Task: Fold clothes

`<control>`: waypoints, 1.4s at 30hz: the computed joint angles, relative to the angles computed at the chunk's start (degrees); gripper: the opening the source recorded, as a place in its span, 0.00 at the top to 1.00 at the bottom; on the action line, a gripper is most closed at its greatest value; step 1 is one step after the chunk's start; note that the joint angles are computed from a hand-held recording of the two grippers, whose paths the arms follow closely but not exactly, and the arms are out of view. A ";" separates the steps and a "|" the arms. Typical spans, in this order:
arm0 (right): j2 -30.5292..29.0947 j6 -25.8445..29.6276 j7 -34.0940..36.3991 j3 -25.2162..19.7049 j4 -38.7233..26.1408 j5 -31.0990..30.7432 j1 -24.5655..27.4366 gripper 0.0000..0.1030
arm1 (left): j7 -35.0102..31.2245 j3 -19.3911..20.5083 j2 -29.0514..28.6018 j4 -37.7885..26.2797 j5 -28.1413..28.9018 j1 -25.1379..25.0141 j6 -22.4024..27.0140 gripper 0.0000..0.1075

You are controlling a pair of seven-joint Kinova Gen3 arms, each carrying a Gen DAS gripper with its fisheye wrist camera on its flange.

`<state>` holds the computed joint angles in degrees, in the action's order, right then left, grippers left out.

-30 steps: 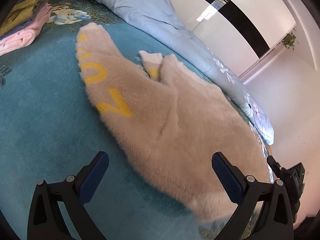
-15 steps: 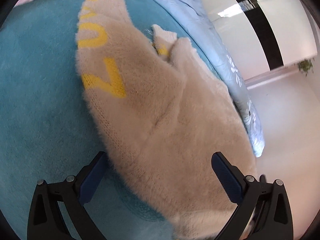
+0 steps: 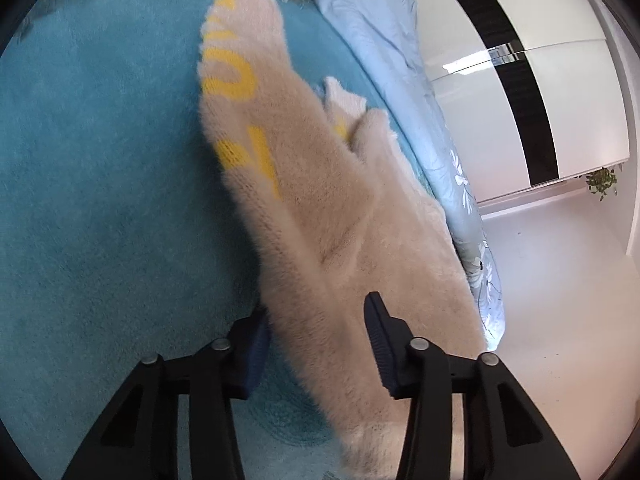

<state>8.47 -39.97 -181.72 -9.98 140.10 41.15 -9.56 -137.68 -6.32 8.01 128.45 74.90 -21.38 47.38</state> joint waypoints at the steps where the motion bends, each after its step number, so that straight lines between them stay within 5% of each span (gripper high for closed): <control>1: -0.02 -0.09 0.29 0.05 0.19 -0.42 -0.04 0.25 | -1.01 -0.30 -0.55 0.42 -0.32 -0.55 0.08 0.58; 6: 1.04 -1.86 -0.24 0.32 0.46 -0.21 1.05 0.25 | 1.10 -0.08 -1.81 -0.34 -2.65 0.51 -2.25 0.58; 9: 1.28 -2.96 -0.23 0.23 0.71 -0.18 1.38 0.25 | 1.93 -0.79 -5.28 -0.04 -5.13 1.24 -5.48 0.74; 14: 1.81 -4.40 0.19 0.13 0.68 0.27 1.59 0.25 | 1.73 -2.50 -9.97 -0.39 -8.32 0.96 -6.80 0.80; 20: 2.16 -3.91 2.57 -0.48 -1.09 2.33 0.58 0.23 | -1.97 -6.51 -12.73 -0.43 -6.78 -1.58 -5.68 0.82; 27: 0.53 -1.53 13.22 -0.60 -1.45 -3.11 -4.35 0.05 | -4.65 -11.17 -12.02 -0.59 -7.54 -6.90 -2.27 0.82; 34: 3.70 -3.62 3.73 -1.95 -3.34 7.23 -0.59 0.05 | -9.90 -14.31 -9.32 0.47 -8.76 -14.32 3.95 0.82; 37: 6.28 -8.07 2.17 -1.86 -2.47 8.17 0.82 0.13 | -12.15 -14.38 -7.76 1.39 -8.50 -17.29 6.99 0.82; 42: 7.61 -7.50 1.50 -2.73 -3.36 7.02 -0.22 0.54 | -14.69 -13.56 -4.44 2.36 -7.84 -20.76 10.64 0.82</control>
